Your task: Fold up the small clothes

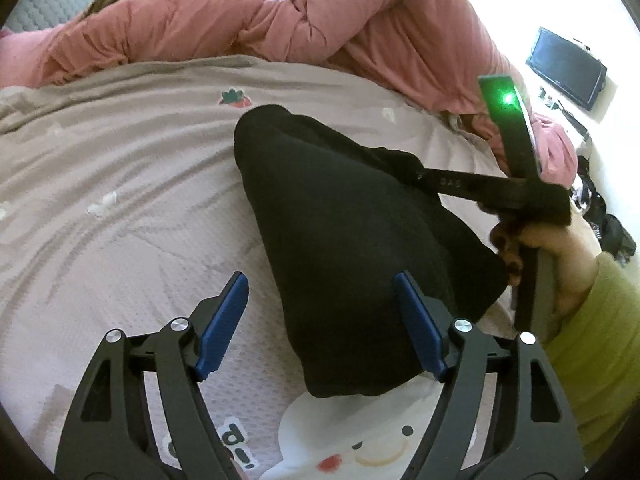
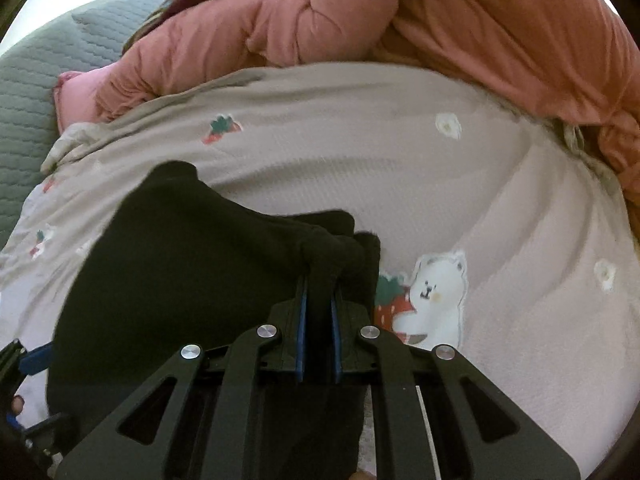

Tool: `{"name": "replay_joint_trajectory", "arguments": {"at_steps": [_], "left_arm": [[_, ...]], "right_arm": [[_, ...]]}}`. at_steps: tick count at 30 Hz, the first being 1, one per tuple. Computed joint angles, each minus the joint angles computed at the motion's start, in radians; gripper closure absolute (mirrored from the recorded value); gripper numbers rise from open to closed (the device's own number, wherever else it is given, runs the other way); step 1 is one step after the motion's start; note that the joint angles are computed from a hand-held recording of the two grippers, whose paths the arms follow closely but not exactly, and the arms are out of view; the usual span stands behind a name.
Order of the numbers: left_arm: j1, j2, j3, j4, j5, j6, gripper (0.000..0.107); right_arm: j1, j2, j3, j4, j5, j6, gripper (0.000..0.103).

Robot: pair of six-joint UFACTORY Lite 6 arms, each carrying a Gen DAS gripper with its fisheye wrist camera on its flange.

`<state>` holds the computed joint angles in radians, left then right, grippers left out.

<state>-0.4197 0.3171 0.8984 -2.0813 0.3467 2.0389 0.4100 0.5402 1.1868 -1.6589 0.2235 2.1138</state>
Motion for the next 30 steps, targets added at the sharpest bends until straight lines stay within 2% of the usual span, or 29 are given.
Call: {"name": "replay_joint_trajectory", "arguments": {"at_steps": [2,5,8,11,15,19,30], "left_arm": [[0.002,-0.001,-0.003,0.01,0.003,-0.017,0.039],[0.004,-0.006,-0.009,0.008,0.001,-0.016,0.039],[0.001,0.0,0.001,0.019,-0.006,-0.033,0.039],[-0.004,-0.008,-0.005,0.008,-0.013,-0.026,0.039],[-0.003,-0.014,-0.009,0.018,-0.014,-0.042,0.039],[-0.007,-0.02,-0.011,0.016,-0.02,-0.043,0.039],[0.044,-0.073,-0.067,0.064,0.029,-0.098,0.039]], "right_arm": [[0.007,0.002,-0.005,-0.043,0.016,0.057,0.094],[0.033,0.007,0.013,0.049,0.055,-0.044,0.091],[0.03,-0.012,-0.001,0.017,0.045,-0.001,0.085],[0.03,-0.066,-0.051,-0.077,0.035,0.117,0.076],[0.039,-0.185,-0.17,-0.294,0.039,0.357,0.063],[0.055,-0.313,-0.291,-0.414,0.051,0.488,0.061],[0.139,-0.546,-0.518,-0.477,0.081,0.631,0.058]]}}
